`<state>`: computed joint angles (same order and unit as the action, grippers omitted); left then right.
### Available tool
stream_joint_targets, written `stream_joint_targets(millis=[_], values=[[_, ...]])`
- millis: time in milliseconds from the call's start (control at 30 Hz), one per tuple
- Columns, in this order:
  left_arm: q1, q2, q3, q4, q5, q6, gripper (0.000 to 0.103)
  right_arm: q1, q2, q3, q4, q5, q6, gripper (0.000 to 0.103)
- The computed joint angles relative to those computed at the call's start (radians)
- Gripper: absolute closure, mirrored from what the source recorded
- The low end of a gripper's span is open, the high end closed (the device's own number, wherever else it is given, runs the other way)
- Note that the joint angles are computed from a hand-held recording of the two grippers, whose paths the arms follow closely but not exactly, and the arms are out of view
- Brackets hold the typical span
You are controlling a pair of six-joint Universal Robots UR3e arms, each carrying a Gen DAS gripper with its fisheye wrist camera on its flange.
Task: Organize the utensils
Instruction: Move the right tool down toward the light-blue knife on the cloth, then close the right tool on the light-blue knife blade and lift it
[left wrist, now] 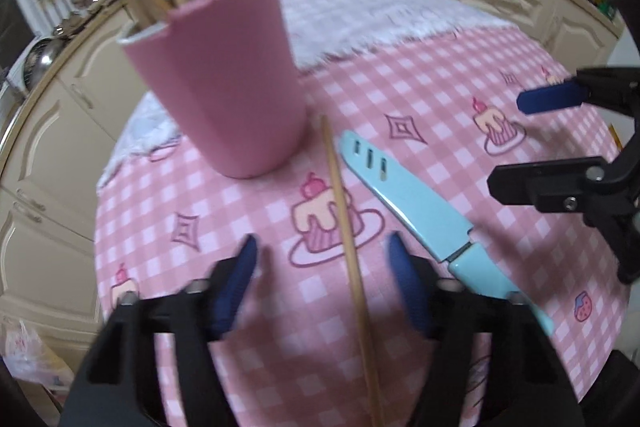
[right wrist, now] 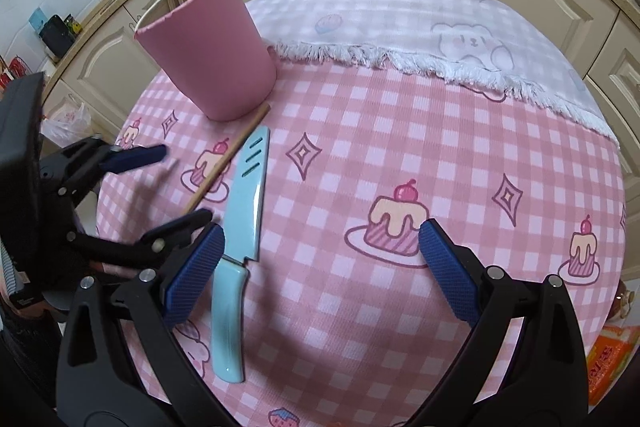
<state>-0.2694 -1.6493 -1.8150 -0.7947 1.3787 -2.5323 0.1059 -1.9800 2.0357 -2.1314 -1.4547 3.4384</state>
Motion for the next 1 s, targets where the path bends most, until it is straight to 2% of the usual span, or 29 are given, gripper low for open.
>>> stream_joint_targets(millis=[33,67,100,133,367,433,500,533,633,667,700,767,833,1000], values=[[0.007,-0.001,0.009,-0.021,-0.023,0.012,0.059,0.005,0.005,-0.003,0.000,-0.003,-0.001,0.007],[0.014,-0.004,0.029,-0.062,-0.046,0.021,0.065,0.011,0.011,-0.007,0.002,-0.006,0.000,0.007],[0.017,-0.004,0.048,-0.099,-0.058,0.030,0.083,0.019,0.019,-0.012,0.002,-0.011,0.003,0.007],[0.010,-0.007,0.054,-0.100,-0.046,0.032,0.095,0.031,0.033,-0.021,0.001,-0.018,0.005,0.007],[0.034,0.042,0.028,-0.136,-0.034,0.084,0.098,0.134,0.196,-0.117,-0.011,-0.061,0.037,0.008],[0.053,0.060,0.012,-0.140,-0.036,0.095,0.098,0.154,0.250,-0.157,-0.012,-0.061,0.055,0.011],[0.070,0.077,0.001,-0.146,-0.035,0.106,0.098,0.172,0.305,-0.208,0.003,-0.067,0.068,0.019],[0.070,0.073,0.003,-0.147,-0.032,0.106,0.097,0.201,0.349,-0.255,0.023,-0.107,0.078,0.019],[0.063,0.052,0.025,-0.155,-0.013,0.113,0.094,0.268,0.447,-0.375,0.092,-0.212,0.096,0.033],[0.054,0.047,0.031,-0.151,0.000,0.118,0.092,0.279,0.463,-0.397,0.102,-0.222,0.089,0.041],[0.044,0.038,0.039,-0.146,0.012,0.127,0.092,0.279,0.468,-0.410,0.108,-0.213,0.079,0.055],[0.044,0.022,0.062,-0.167,0.005,0.145,0.093,0.275,0.473,-0.435,0.136,-0.213,0.058,0.074],[0.045,0.008,0.087,-0.200,-0.010,0.159,0.097,0.266,0.464,-0.433,0.141,-0.197,0.024,0.074],[0.052,0.017,0.092,-0.228,-0.017,0.170,0.098,0.204,0.362,-0.321,0.103,-0.125,0.004,0.076]])
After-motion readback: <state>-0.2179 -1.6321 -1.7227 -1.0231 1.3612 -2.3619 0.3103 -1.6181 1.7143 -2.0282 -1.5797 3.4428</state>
